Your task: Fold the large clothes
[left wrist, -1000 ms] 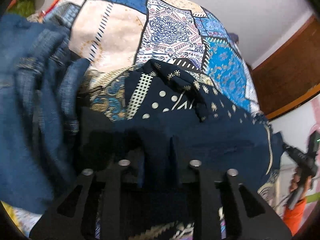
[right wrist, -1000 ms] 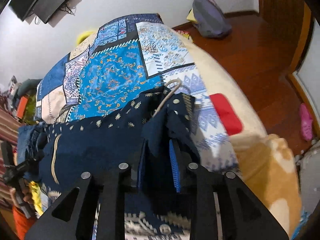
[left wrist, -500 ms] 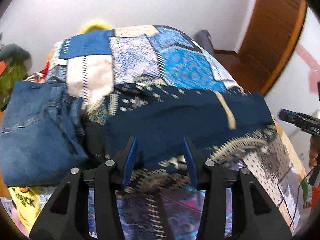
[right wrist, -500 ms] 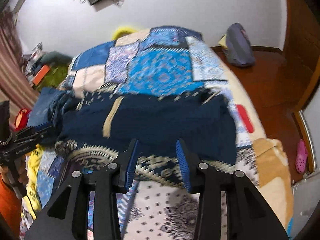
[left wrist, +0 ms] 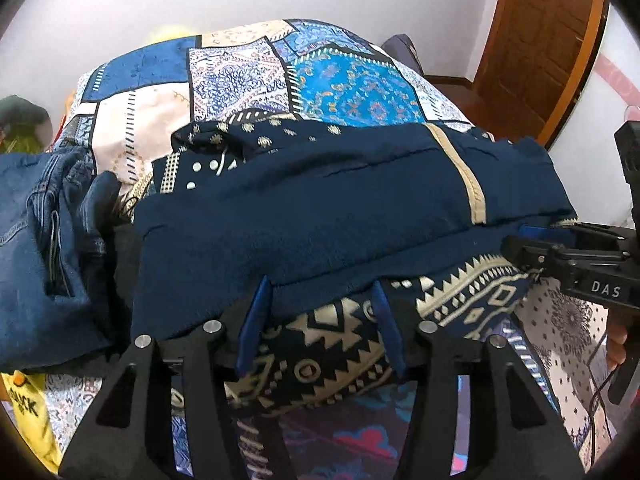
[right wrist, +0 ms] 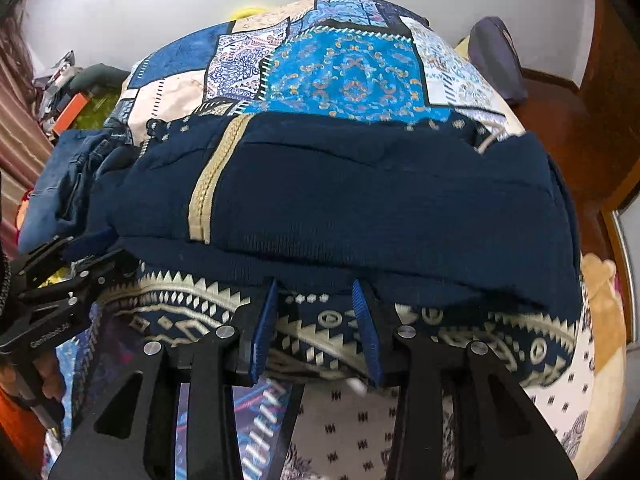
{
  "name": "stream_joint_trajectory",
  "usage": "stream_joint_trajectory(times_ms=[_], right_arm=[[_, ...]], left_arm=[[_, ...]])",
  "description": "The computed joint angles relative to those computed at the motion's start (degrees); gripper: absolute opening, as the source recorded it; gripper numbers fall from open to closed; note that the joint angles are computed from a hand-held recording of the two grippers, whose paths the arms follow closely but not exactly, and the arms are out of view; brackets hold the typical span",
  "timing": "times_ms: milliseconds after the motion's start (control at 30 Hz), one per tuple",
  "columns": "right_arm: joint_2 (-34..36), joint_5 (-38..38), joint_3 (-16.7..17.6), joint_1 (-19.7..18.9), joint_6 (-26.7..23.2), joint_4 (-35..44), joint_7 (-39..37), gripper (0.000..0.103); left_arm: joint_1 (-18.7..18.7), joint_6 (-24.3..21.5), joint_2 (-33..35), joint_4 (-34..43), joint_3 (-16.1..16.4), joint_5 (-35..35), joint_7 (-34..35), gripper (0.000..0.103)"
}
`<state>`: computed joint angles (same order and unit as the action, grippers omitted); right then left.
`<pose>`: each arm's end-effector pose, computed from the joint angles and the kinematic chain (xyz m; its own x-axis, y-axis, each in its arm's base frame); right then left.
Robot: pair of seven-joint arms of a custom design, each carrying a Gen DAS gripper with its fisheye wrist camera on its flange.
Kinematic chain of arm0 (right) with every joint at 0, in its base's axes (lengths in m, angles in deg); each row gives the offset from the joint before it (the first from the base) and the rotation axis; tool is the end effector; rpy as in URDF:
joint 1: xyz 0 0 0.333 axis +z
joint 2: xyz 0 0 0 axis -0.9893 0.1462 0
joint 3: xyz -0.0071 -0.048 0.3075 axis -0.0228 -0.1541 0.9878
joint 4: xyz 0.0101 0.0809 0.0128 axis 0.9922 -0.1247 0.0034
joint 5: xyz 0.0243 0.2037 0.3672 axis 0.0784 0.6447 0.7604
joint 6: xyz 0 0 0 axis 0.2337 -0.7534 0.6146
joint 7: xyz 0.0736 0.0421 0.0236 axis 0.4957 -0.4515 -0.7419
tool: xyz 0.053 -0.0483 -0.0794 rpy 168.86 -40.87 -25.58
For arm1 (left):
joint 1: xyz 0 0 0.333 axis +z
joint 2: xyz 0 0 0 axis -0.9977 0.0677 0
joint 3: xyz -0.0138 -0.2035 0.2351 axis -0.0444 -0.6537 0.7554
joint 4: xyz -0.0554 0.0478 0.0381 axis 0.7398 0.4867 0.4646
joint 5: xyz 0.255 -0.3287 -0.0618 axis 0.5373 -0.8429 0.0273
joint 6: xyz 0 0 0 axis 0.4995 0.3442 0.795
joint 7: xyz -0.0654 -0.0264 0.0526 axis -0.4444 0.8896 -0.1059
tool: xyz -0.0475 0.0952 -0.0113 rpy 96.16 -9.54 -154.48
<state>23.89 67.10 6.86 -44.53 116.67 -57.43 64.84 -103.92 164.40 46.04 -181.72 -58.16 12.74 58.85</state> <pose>0.4848 0.4817 0.4185 0.3602 -0.9053 -0.2251 -0.8619 -0.2306 -0.4517 0.5039 -0.3267 0.3734 -0.0708 -0.9969 0.0339 -0.8324 0.0404 -0.5527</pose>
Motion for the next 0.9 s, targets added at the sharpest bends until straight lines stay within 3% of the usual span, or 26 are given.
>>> stream_joint_trajectory(times_ms=[133,300,400,500,667,767,900], right_arm=[[3.46,-3.13,-1.38,0.72,-1.66,5.65,0.24,0.035],[11.18,-9.64,-5.81,2.95,-8.24,20.31,2.83,0.035],[12.87,-11.20,-7.46,3.03,-8.71,25.58,6.02,0.035],[10.56,-9.08,-6.54,1.37,-4.91,24.31,6.70,0.035],[4.84,-6.85,-4.09,0.01,-0.19,16.74,3.36,0.039],[3.22,-1.89,-0.77,-1.34,0.61,13.14,-2.72,0.042],[3.51,1.20,0.71,-1.08,-1.27,10.76,-8.41,0.042]], left_arm=[[0.30,-2.99,2.41,3.83,0.90,1.84,0.24,0.054],[1.70,-8.29,8.92,14.61,2.79,-1.42,5.05,0.054],[1.64,-11.13,10.57,20.44,4.91,-0.28,2.42,0.054],[2.13,-10.18,8.80,21.30,6.29,2.05,-1.78,0.054],[4.42,-6.47,3.88,16.63,5.22,0.69,-2.19,0.054],[5.35,-4.85,1.93,12.90,3.79,-2.25,0.59,0.054],[5.59,-4.71,1.44,9.44,1.72,-8.97,7.35,0.054]])
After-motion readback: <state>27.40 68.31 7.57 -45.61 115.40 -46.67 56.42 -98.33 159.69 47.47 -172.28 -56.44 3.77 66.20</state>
